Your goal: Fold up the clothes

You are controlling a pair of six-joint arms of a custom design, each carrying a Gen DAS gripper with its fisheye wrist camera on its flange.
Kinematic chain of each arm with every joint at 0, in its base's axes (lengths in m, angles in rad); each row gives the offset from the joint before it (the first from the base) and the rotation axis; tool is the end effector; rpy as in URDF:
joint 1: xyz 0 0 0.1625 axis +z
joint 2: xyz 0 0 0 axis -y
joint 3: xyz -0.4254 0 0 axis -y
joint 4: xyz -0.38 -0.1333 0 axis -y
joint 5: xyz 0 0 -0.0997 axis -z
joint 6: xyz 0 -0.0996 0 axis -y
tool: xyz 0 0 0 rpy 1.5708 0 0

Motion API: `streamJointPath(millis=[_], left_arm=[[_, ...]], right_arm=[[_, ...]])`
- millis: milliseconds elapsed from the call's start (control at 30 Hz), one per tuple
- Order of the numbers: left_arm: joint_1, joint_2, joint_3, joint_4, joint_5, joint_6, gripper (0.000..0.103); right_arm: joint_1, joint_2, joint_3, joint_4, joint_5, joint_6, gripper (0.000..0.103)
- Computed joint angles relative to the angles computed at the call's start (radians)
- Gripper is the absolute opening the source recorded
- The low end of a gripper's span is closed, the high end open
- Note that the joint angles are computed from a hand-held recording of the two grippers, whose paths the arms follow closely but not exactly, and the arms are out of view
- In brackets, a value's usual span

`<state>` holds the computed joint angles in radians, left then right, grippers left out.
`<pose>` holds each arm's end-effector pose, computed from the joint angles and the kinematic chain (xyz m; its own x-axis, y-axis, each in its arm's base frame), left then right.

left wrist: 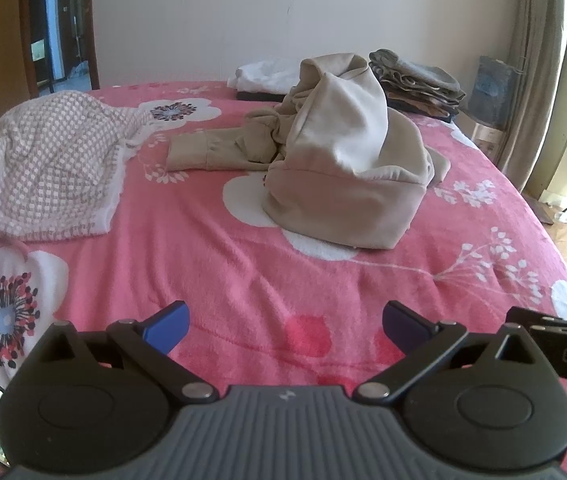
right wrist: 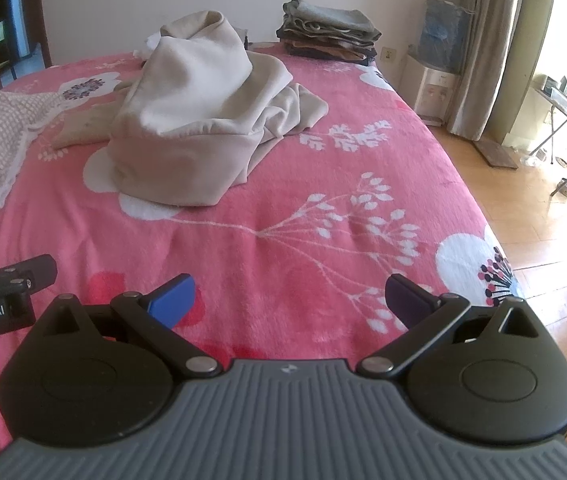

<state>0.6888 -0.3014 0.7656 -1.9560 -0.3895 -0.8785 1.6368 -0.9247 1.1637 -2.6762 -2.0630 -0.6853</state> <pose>-0.5071 -0.7095 0.0731 -0.7105 -0.2710 -0.6494 0.3488 0.6658 -0.6595 0.1360 -0.7494 0.4313 -0.6722 -0.1758 0.7192 -0.6047 0.6909 -0.3963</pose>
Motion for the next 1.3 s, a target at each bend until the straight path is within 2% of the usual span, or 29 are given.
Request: streamJointPath(millis=[200, 333, 1300], left_arm=[[0.0, -0.016, 0.022, -0.027, -0.019, -0.007, 0.103], [-0.001, -0.021, 0.022, 0.001, -0.015, -0.041, 0.103], [-0.006, -0.002, -0.019, 0.089, -0.013, -0.074, 0.103]], right_arm=[[0.0, -0.004, 0.004, 0.002, -0.004, 0.0, 0.102], [-0.001, -0.008, 0.009, -0.001, -0.002, 0.0, 0.102], [0.002, -0.022, 0.019, 0.007, -0.007, 0.013, 0.102]])
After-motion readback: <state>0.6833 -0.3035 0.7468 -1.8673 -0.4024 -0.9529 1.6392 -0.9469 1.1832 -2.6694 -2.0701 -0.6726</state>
